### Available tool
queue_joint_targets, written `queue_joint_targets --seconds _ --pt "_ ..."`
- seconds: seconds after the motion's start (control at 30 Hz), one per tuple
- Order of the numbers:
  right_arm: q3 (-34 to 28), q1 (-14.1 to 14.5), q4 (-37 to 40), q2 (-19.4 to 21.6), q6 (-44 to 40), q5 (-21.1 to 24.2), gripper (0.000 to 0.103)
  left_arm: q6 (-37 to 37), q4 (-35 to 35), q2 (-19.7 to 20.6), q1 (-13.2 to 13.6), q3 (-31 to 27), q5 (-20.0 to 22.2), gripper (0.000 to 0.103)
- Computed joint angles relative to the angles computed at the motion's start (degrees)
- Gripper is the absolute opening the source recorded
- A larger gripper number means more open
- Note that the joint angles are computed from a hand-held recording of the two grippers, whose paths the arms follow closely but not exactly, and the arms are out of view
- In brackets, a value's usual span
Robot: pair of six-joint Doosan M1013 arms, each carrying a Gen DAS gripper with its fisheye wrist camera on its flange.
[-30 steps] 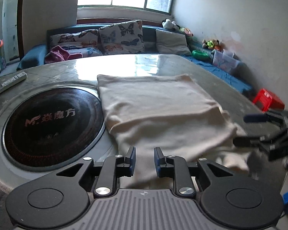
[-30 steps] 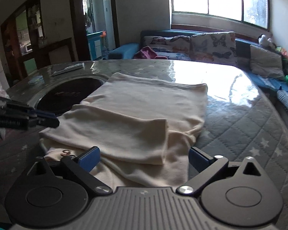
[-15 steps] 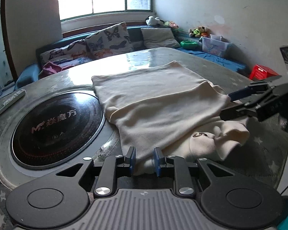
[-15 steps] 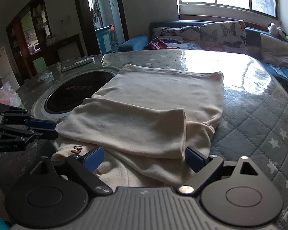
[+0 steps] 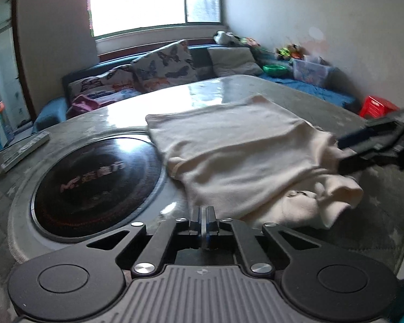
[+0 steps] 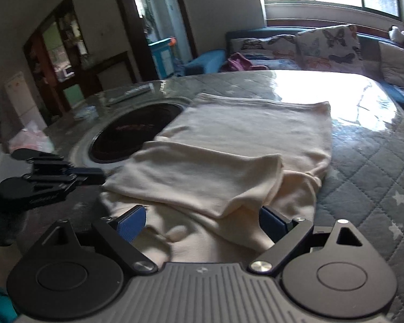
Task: Fold clothes
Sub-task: 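Close the right tool on the sweatshirt side edge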
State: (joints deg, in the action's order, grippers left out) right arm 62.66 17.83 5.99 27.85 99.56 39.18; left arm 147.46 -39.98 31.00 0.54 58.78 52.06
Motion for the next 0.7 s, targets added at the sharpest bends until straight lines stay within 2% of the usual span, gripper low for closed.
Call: queue_joint_targets --seconds 0.07,0.17,0.27,0.4,0.57,0.6,0.7 --pt "-0.17 0.37 -2.04 -0.02 0.59 0.63 0.093 -1.33 0.59 0.08 0.15 -0.13 -0.51 0.003" --pt "0.01 1.28 -11.27 -0.21 6.01 0.88 0.093 -0.82 0.17 0.06 0.36 -0.15 0.37 0.005" --pt "-0.08 1.49 -17.00 -0.21 9.27 1.89 0.084 2.29 -0.62 -0.31 0.11 0.40 1.17 0.008" --pt "-1.27 0.86 -17.20 0.77 9.03 4.54 0.059 4.61 -1.45 -0.40 -0.52 0.78 1.67 0.016" --pt "-1.22 0.33 -15.93 1.29 9.52 4.13 0.035 8.23 -1.19 -0.41 -1.30 1.45 1.00 0.016" --pt "-1.17 0.28 -15.87 1.33 9.73 3.89 0.027 9.74 -1.42 -0.58 -1.39 1.89 0.48 0.016" --pt "-0.89 0.16 -15.37 1.06 10.11 3.21 0.013 14.41 -2.51 -1.14 -1.55 3.25 -1.06 0.015"
